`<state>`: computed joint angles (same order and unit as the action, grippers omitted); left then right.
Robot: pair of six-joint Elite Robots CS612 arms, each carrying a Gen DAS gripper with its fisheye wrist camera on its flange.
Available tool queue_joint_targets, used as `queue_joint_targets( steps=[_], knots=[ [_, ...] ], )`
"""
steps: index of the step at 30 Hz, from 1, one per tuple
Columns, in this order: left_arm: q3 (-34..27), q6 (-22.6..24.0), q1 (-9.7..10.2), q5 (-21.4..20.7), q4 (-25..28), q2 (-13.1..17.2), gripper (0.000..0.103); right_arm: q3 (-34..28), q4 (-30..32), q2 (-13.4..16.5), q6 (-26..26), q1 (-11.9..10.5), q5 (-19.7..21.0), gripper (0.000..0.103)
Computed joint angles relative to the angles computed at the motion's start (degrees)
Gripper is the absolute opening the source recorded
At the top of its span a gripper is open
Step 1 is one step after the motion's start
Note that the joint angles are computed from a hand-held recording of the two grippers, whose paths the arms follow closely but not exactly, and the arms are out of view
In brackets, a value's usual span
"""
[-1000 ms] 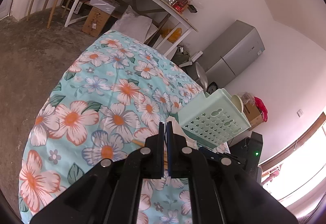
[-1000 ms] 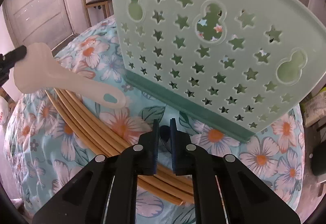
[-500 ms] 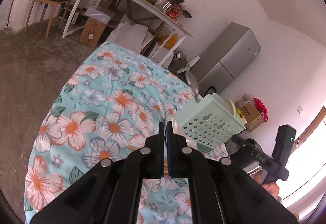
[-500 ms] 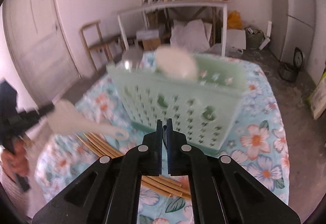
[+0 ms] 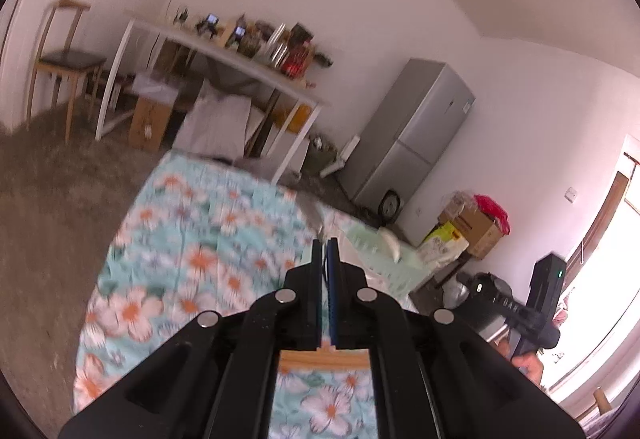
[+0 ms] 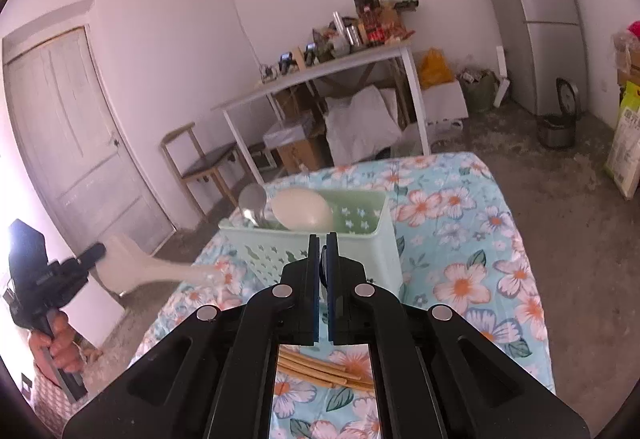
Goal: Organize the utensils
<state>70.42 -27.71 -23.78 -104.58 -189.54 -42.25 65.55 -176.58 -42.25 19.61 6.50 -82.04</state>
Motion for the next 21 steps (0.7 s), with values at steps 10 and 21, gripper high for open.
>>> queue_joint_targets(
  steps=[10,21],
  knots=[
    [-8.6,14.5,-2.29,10.0,7.3,1.4,0.001,2.4,-5.3,-0.7,1.0,-0.4,0.6,0.001],
    [-25.4,27.6,-4.57,15.3,31.4,8.3,0.002,3.6,-5.3,-0.9,0.4,-0.9,0.4,0.001]
  ],
)
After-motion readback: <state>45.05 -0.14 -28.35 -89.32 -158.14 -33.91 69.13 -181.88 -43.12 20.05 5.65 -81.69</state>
